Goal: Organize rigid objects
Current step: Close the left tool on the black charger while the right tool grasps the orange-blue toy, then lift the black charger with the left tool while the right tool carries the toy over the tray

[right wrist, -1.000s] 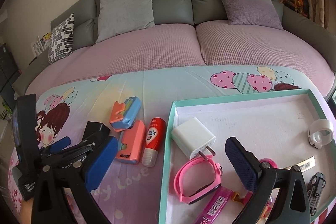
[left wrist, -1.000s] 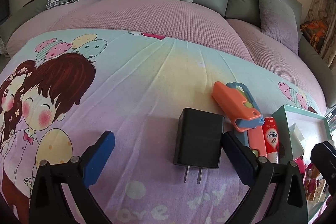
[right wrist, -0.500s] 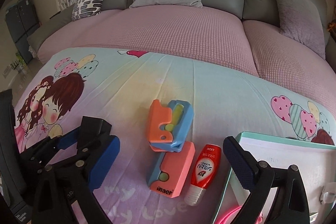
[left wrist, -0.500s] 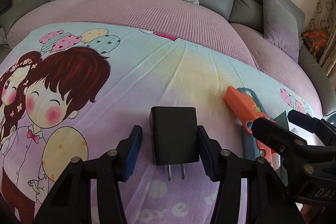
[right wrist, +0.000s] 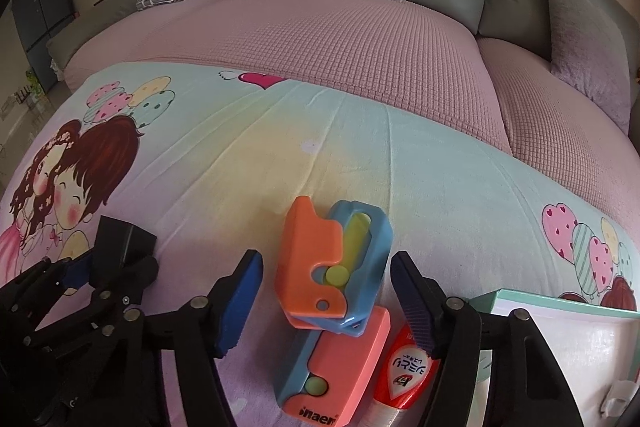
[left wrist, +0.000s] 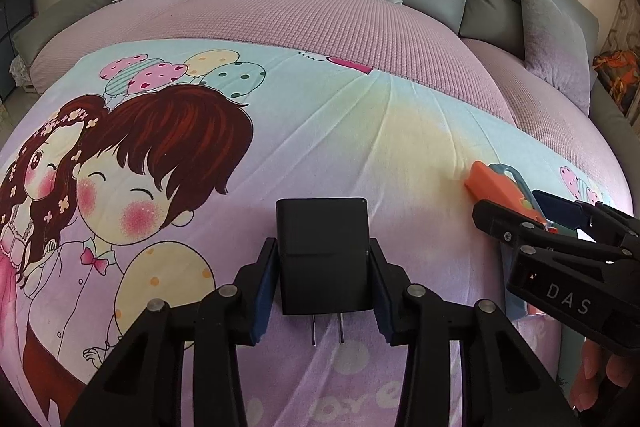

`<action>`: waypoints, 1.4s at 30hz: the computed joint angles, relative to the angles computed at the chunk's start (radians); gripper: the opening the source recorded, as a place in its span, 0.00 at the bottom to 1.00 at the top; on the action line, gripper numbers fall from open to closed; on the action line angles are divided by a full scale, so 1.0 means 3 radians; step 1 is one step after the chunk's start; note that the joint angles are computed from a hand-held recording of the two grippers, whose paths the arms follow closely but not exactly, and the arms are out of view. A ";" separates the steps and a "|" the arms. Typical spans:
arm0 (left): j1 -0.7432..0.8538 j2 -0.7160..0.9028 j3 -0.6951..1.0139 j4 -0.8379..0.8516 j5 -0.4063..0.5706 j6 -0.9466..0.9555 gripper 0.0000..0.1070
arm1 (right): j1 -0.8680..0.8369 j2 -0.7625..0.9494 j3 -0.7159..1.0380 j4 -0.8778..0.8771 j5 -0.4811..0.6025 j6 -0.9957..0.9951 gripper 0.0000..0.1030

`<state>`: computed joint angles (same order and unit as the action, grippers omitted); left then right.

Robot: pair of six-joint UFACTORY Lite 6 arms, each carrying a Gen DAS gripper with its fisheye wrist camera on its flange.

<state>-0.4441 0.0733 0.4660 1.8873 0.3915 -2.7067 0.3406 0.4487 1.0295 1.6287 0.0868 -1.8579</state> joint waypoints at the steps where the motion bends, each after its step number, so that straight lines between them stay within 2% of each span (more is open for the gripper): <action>1: -0.0023 0.0043 0.0039 -0.0102 0.0027 0.0135 0.41 | 0.0004 0.0002 0.0004 0.0064 -0.0001 -0.0061 0.51; 2: -0.0053 0.0080 0.0078 -0.0216 0.0058 0.0272 0.41 | -0.0009 0.0006 0.0006 -0.0009 0.0022 0.0017 0.45; 4: -0.0060 0.0133 0.0126 -0.0283 0.0077 0.0357 0.41 | -0.0023 -0.0022 -0.0010 -0.0095 0.0033 0.0114 0.45; 12: -0.0082 0.0046 0.0069 -0.0286 0.0098 0.0350 0.39 | -0.0176 -0.0329 -0.0308 0.0510 0.0213 -0.0439 0.44; 20: -0.0299 -0.0242 -0.0007 -0.0899 0.0193 0.0774 0.39 | -0.0371 -0.0880 -0.0783 0.0251 0.0460 -0.0119 0.43; 24: -0.0509 -0.0519 -0.0068 -0.1352 0.0388 0.1130 0.39 | -0.0473 -0.1398 -0.1199 0.0433 0.0560 -0.0325 0.43; 29: -0.0896 -0.0860 -0.0076 -0.1865 0.0724 0.1494 0.39 | -0.0727 -0.2254 -0.1754 0.0215 0.0681 -0.0040 0.43; 32: -0.1145 -0.0954 0.0008 -0.2076 0.0975 0.1666 0.39 | -0.1016 -0.2816 -0.2082 -0.0195 0.0792 0.0405 0.43; 36: -0.1363 -0.1050 0.0115 -0.2113 0.1132 0.1718 0.39 | -0.1621 -0.3373 -0.2405 -0.0729 0.1019 0.0895 0.43; 38: -0.1464 -0.1022 0.0214 -0.2108 0.1192 0.1746 0.39 | -0.2064 -0.3456 -0.2456 -0.0916 0.1246 0.0926 0.43; 42: -0.1615 -0.0817 0.0479 -0.2031 0.1219 0.1764 0.39 | -0.2725 -0.3403 -0.2404 -0.0954 0.1464 0.0733 0.43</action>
<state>-0.9286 -0.1718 0.6097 1.2781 0.7573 -2.1774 -0.4771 -0.5720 0.3084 1.3425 0.5259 -1.6379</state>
